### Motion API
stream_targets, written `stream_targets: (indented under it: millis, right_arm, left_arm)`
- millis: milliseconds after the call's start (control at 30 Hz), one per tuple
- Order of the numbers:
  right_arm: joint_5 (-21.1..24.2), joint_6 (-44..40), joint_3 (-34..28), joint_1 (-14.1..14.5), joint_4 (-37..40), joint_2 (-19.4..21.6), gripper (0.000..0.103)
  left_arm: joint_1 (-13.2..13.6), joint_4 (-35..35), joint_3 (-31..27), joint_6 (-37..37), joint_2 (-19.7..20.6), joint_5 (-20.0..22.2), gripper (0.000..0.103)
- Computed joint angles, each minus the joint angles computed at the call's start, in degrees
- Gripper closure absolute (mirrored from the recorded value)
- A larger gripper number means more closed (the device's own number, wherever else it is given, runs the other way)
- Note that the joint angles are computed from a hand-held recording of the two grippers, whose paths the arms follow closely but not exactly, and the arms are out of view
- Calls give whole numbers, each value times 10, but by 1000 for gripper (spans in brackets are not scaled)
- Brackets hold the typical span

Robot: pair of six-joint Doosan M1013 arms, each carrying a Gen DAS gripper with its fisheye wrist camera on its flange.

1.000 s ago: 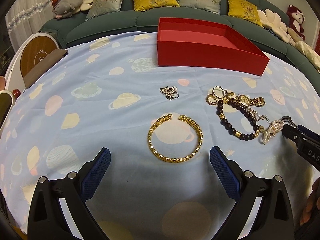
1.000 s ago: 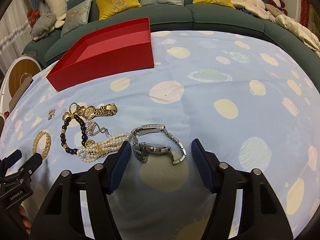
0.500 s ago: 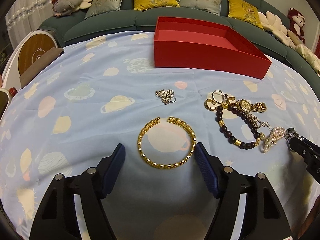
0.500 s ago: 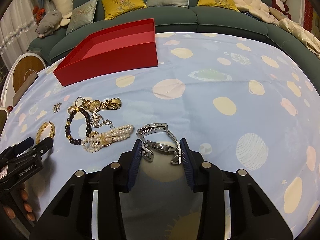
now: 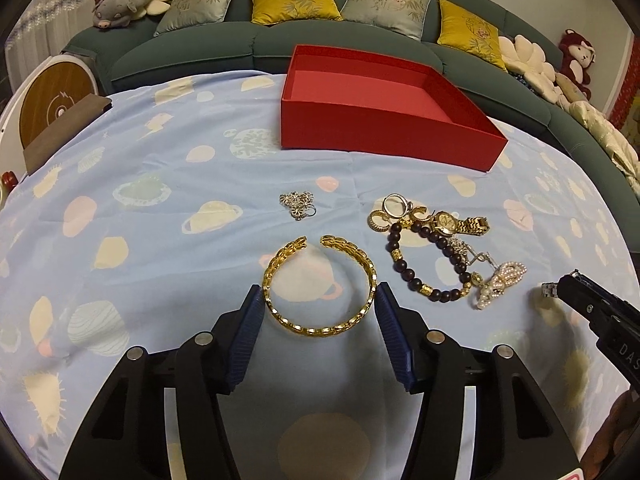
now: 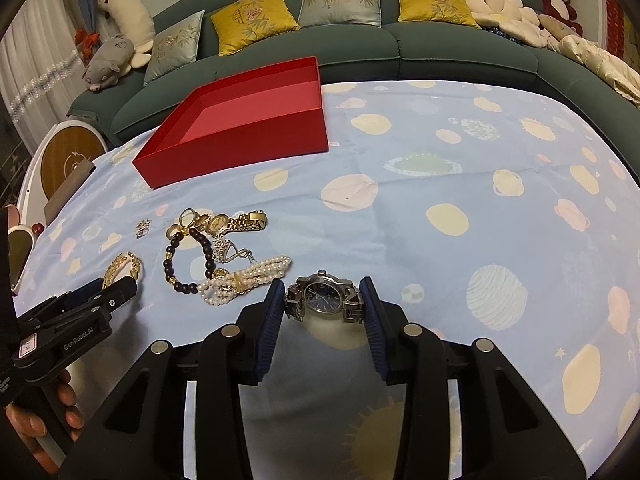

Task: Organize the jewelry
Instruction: 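Grasp the gold bangle with the left tool while the right tool lifts the silver watch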

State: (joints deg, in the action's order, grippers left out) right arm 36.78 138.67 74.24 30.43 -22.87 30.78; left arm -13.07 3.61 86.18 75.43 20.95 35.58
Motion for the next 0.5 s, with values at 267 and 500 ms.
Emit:
stream_targets:
  millis: [267, 500]
  right_arm:
    - [-23, 19, -1, 8, -28, -14, 66]
    - [-24, 10, -31, 15, -34, -14, 66]
  left_arm:
    - [-2, -14, 1, 20, -21, -11, 49]
    - [0, -20, -32, 38, -32, -16, 49]
